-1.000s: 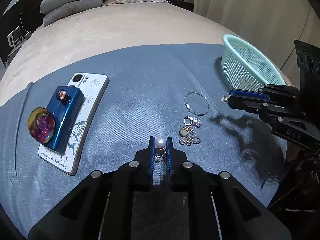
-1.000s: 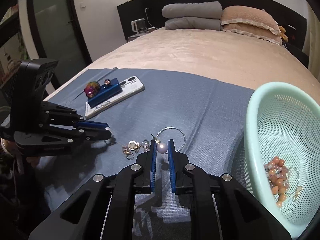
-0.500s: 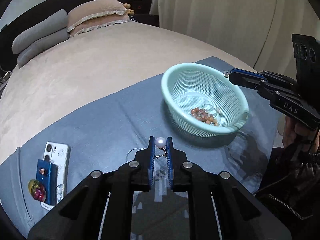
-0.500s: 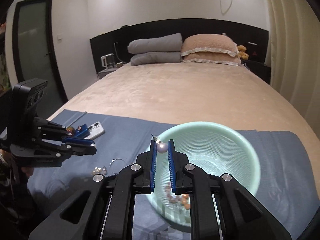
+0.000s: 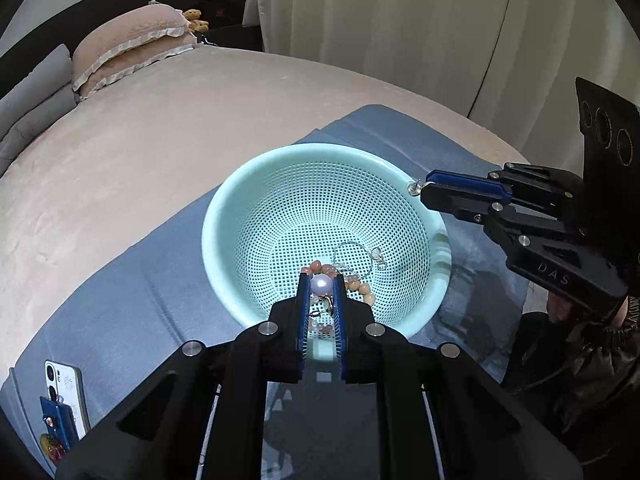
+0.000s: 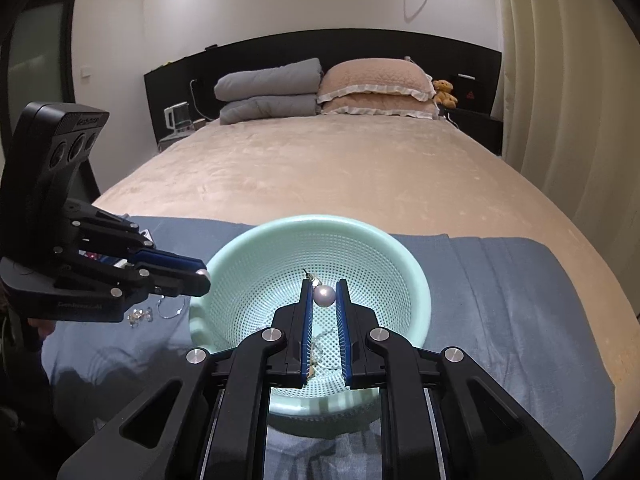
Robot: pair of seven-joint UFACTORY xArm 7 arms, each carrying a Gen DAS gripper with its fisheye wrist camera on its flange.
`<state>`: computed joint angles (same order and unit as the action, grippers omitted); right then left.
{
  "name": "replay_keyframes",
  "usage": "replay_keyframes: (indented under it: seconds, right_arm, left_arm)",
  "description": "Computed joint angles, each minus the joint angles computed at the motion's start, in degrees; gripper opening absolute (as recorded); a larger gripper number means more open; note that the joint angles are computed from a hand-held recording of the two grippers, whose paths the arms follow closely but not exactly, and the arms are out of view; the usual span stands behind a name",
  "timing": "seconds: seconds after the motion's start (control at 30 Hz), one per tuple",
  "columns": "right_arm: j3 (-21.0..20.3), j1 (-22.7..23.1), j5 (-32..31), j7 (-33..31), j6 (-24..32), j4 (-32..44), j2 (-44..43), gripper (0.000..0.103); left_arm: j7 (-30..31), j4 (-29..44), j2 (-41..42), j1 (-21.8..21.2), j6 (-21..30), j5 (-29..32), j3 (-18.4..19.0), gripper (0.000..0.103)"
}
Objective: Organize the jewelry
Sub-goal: 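Carry the pearl earring over the colander and open the left tool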
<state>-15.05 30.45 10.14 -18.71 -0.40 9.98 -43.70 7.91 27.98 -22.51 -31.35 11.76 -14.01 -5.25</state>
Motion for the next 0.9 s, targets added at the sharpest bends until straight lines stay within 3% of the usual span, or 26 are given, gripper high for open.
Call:
replay_keyframes:
  seconds: [0.37,0.73,0.77,0.83,0.87,0.9]
  right_arm:
    - [-8.3,6.5,1.0,-2.5,-2.8,0.9,6.2,0.011]
    - [-10.5,8.4,1.4,-4.2,-2.8,1.0,7.3,0.012]
    - [-10.5,8.5,1.4,-4.4,-3.1,0.8,6.9,0.012]
    - [-9.6,7.6,1.3,-4.3,-3.3,0.4,6.1,0.016]
    - [-8.4,6.4,1.2,-4.0,-3.6,0.0,5.7,0.028]
    - [-7.6,5.7,1.0,-3.7,-4.3,-0.3,5.3,0.035]
  left_arm:
    - [4.3,4.6,9.9,-0.7,0.1,-4.9,-0.2,0.012]
    - [5.8,5.2,11.2,1.1,0.0,-6.4,-2.1,0.013]
    - [6.1,4.7,10.6,0.9,-0.4,-6.8,-2.1,0.015]
    - [5.8,3.2,9.1,1.1,-1.7,-6.6,-2.1,0.036]
    - [3.8,2.2,8.1,2.4,-2.4,-4.7,-3.2,0.052]
    - [2.2,1.1,6.9,3.2,-3.4,-3.4,-3.6,0.059]
